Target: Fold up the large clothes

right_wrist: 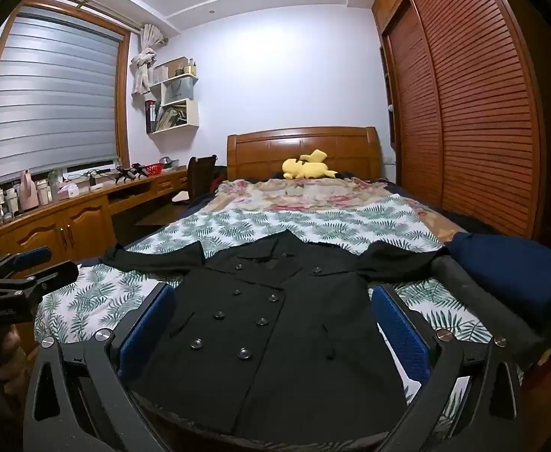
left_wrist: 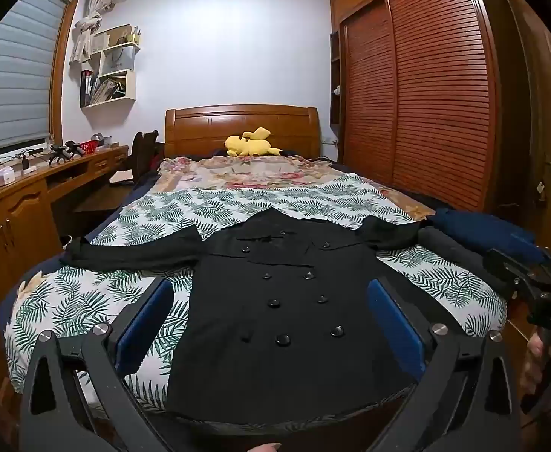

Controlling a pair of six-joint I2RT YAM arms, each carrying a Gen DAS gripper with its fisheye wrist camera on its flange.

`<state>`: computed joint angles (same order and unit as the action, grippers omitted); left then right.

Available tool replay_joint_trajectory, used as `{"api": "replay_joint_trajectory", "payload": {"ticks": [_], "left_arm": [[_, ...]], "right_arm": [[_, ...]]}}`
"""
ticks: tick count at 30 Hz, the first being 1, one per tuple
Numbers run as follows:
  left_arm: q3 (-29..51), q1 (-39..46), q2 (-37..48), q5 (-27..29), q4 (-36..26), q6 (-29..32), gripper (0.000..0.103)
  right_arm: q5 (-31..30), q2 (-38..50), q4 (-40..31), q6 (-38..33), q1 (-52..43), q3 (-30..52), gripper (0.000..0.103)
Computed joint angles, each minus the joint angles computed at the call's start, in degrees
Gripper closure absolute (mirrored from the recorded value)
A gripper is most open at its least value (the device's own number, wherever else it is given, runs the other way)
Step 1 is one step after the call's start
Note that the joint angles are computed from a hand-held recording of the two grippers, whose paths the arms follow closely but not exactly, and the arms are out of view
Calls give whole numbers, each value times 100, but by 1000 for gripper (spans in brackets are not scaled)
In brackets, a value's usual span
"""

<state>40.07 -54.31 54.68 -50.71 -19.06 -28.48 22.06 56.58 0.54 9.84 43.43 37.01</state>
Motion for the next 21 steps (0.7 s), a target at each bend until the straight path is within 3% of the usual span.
{"api": "replay_joint_trajectory", "payload": {"ticks": [13, 14, 21], "left_arm": [[64, 70, 43, 78, -14, -6, 0], [72, 81, 49, 85, -12, -4, 0], [112, -57, 81, -65, -91, -77, 0]], "right_arm": [[-127, 7, 281, -135, -120, -232, 0], [8, -1, -2, -55, 9, -17, 0], [28, 6, -1, -44, 34, -18, 0]]}}
